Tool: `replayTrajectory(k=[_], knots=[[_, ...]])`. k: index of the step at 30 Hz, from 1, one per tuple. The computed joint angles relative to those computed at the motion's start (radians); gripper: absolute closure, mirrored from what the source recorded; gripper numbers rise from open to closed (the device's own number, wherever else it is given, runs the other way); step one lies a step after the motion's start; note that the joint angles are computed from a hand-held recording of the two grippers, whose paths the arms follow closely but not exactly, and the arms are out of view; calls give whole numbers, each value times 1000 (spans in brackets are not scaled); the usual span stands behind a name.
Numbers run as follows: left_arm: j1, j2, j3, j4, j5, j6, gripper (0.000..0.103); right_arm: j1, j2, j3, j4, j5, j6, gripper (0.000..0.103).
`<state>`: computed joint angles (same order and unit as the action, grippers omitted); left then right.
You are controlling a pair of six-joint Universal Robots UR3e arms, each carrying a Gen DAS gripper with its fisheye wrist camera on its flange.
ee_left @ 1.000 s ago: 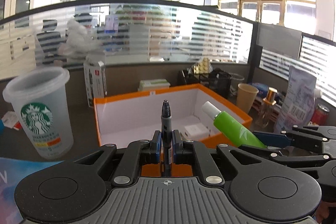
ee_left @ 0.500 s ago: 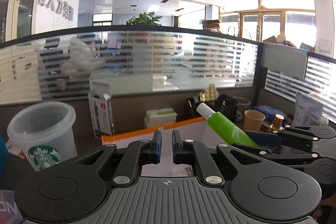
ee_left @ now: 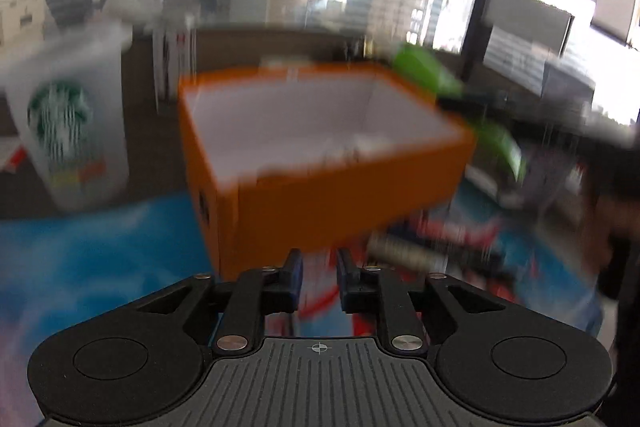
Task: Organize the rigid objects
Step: 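Carry the marker with the left tool while the right tool carries the green tube over the box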
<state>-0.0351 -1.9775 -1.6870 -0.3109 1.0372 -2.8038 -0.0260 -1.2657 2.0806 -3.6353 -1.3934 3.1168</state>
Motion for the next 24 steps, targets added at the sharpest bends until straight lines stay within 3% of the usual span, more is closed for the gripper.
replayTrajectory(k=[3,4,5,6,8,9,10,11,12,16,24], knots=[[-26,-6,-74,86,87,7,62,5,-2,16,-14,-1,6,72],[-31,-13,-88,102,106,7,41,8,-1,19,-17,0,8,72],[-42,-23,-104,127,125,6,32,11,0,22,-21,1,9,72],[-51,-35,-107,141,135,15,32,14,0,26,-24,0,10,72],[-72,-60,-113,167,165,30,38,16,-4,36,-27,5,12,72],[-75,-76,-114,172,163,29,47,17,-7,42,-29,5,12,72],[-74,-93,-101,177,162,22,65,19,-10,49,-33,3,11,72],[-86,-119,-115,264,192,16,84,19,-15,58,-37,1,11,72],[-96,-138,-130,334,213,27,91,18,-18,64,-43,0,14,72],[-109,-149,-142,383,232,26,95,16,-29,93,-70,-8,24,72],[-94,-74,-165,361,193,6,95,26,-48,111,-85,-22,25,72]])
